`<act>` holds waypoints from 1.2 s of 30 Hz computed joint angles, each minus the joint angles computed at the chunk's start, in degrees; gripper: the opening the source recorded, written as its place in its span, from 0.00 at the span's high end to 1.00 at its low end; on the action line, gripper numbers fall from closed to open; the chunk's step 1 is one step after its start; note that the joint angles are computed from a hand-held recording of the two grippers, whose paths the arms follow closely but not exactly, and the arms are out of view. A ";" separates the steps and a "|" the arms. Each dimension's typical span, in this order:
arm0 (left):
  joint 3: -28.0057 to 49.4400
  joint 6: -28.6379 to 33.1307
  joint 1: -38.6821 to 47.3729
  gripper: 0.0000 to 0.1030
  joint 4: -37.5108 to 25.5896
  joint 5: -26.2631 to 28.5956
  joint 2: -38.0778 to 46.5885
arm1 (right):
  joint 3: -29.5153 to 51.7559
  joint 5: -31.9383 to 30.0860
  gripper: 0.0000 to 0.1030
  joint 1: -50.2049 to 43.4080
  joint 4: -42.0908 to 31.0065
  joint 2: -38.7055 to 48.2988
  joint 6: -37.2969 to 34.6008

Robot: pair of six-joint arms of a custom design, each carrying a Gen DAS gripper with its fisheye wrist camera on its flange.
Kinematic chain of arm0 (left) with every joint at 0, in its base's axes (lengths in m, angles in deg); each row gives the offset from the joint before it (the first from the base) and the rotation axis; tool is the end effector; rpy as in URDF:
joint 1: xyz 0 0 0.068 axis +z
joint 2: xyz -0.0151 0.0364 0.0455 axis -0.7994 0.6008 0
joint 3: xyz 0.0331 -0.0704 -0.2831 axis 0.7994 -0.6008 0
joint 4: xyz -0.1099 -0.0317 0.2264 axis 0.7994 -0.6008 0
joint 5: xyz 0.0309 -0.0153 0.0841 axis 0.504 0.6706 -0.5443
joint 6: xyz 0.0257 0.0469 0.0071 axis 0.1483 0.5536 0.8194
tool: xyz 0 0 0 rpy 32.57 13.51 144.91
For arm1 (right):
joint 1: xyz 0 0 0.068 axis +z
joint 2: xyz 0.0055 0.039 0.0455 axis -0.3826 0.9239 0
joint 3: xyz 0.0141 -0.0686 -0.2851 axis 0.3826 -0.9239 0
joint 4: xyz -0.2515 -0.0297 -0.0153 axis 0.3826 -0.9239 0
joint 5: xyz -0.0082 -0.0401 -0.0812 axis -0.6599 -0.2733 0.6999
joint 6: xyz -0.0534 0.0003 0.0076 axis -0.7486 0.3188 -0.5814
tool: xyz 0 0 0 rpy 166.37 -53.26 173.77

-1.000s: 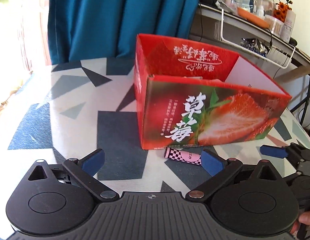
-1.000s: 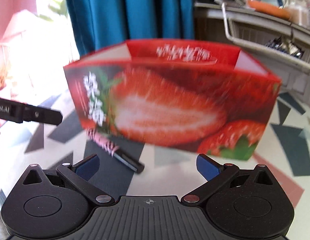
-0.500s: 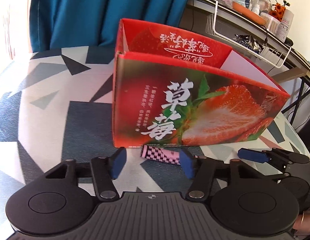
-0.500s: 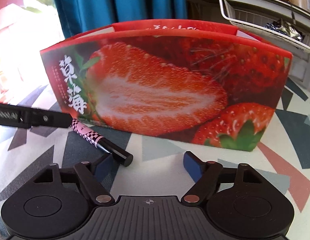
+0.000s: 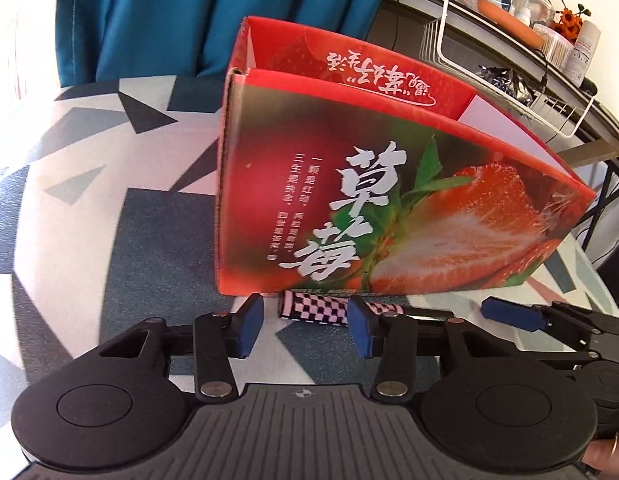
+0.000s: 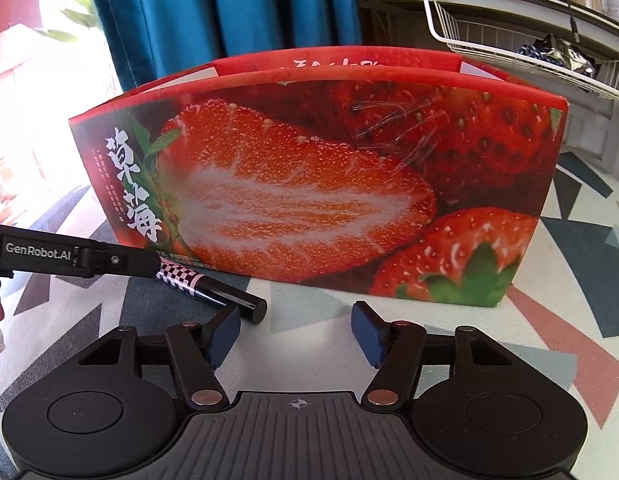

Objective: Organize rigid objects
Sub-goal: 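Move both tools back to the pink-checkered marker beside the red box, then close the left tool on the pink-checkered marker while the right tool grips its end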

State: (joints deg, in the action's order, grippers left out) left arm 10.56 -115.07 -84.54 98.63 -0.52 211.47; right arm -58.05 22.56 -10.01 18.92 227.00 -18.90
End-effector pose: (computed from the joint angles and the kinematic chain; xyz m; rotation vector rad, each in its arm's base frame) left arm 0.2429 -0.1392 0.0146 -0.0968 2.3499 -0.2736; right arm 0.2635 0.0666 -0.0118 -0.3318 2.2625 0.3879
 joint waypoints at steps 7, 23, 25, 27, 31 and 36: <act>1.87 0.15 -1.24 0.66 -1.17 0.45 0.87 | 0.05 -1.59 0.51 0.01 0.20 0.18 -0.96; 5.82 -2.46 -2.72 0.66 -3.71 0.46 1.89 | 2.94 -4.88 0.73 -3.28 -3.36 -0.26 -2.35; 6.14 -3.01 -3.14 0.65 -3.66 -0.27 2.18 | 2.92 -5.95 0.73 -3.93 -2.17 0.59 -2.86; 6.27 -3.93 -3.77 0.65 -3.56 -1.41 2.46 | 2.87 -6.40 0.73 -4.12 -1.37 1.09 -2.95; 6.52 -6.69 -5.57 0.65 -4.83 -3.90 2.21 | 2.57 -6.48 0.73 -4.18 -0.62 1.32 -3.01; 3.53 -12.93 -6.30 0.64 -1.75 -4.48 2.02 | 1.29 -7.45 0.72 -4.41 -0.55 0.67 -3.96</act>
